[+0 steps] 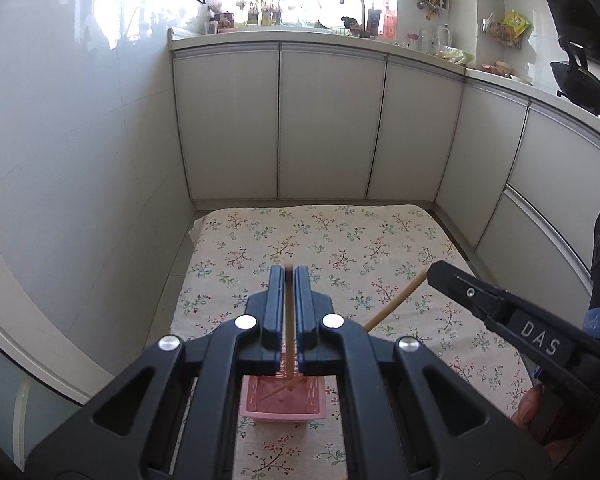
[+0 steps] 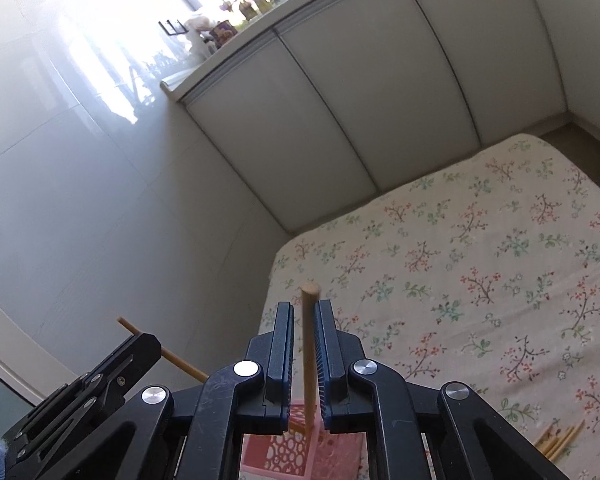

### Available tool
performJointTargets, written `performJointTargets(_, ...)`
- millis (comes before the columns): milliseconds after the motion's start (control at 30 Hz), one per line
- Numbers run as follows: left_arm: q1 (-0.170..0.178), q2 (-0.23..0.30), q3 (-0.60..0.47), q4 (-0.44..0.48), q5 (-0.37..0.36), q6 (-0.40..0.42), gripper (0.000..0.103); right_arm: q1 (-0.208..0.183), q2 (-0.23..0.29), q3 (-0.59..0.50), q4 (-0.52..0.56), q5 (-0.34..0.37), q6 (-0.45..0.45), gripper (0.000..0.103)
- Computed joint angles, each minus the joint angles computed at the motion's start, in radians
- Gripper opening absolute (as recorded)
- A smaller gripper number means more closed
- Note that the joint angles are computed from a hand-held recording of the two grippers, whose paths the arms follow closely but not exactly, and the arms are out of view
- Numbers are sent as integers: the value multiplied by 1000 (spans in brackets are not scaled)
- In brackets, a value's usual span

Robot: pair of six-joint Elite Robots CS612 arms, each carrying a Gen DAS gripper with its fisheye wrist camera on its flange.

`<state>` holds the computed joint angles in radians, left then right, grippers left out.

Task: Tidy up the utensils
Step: 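Carry both upright chopsticks over the pink holder and lower them in, then open both tools to release the chopsticks into the pink holder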

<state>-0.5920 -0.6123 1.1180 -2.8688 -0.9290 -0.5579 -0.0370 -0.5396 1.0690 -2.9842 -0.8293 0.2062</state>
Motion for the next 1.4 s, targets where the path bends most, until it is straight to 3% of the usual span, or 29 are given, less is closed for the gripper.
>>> performJointTargets(67,2,-1,-2,-3,-21,-12,29,-4,-2,-2,14,23,1,18)
performJointTargets(133,1,-4,0,-6,-21,-20,40,-8,-6,2,10,34,1,31)
performJointTargets(200,-2,-9,3,-6,-21,-17,45,-12,-15,13,-8,39,4,44)
performJointTargets(367,-13,-28,31,-34,-16,-12,75,-24,-46,47,-18,34,-11,63)
performJointTargets(433,-19,-36,44,-48,-12,-5,81,-31,-61,64,-16,33,-24,70)
performJointTargets(567,-29,-51,66,-30,-10,7,85,-42,-93,100,13,21,-74,84)
performJointTargets(800,-35,-80,110,19,-55,-22,93,-63,-141,166,83,-12,-160,93)
performJointTargets(1067,-32,-90,126,114,-178,-64,98,-76,-161,196,233,-155,-242,94)
performJointTargets(1200,-29,-74,101,178,-251,-72,98,-81,-160,195,326,-230,-280,94)
performJointTargets(1400,-37,-34,42,279,-305,-43,98,-91,-148,179,464,-302,-310,94)
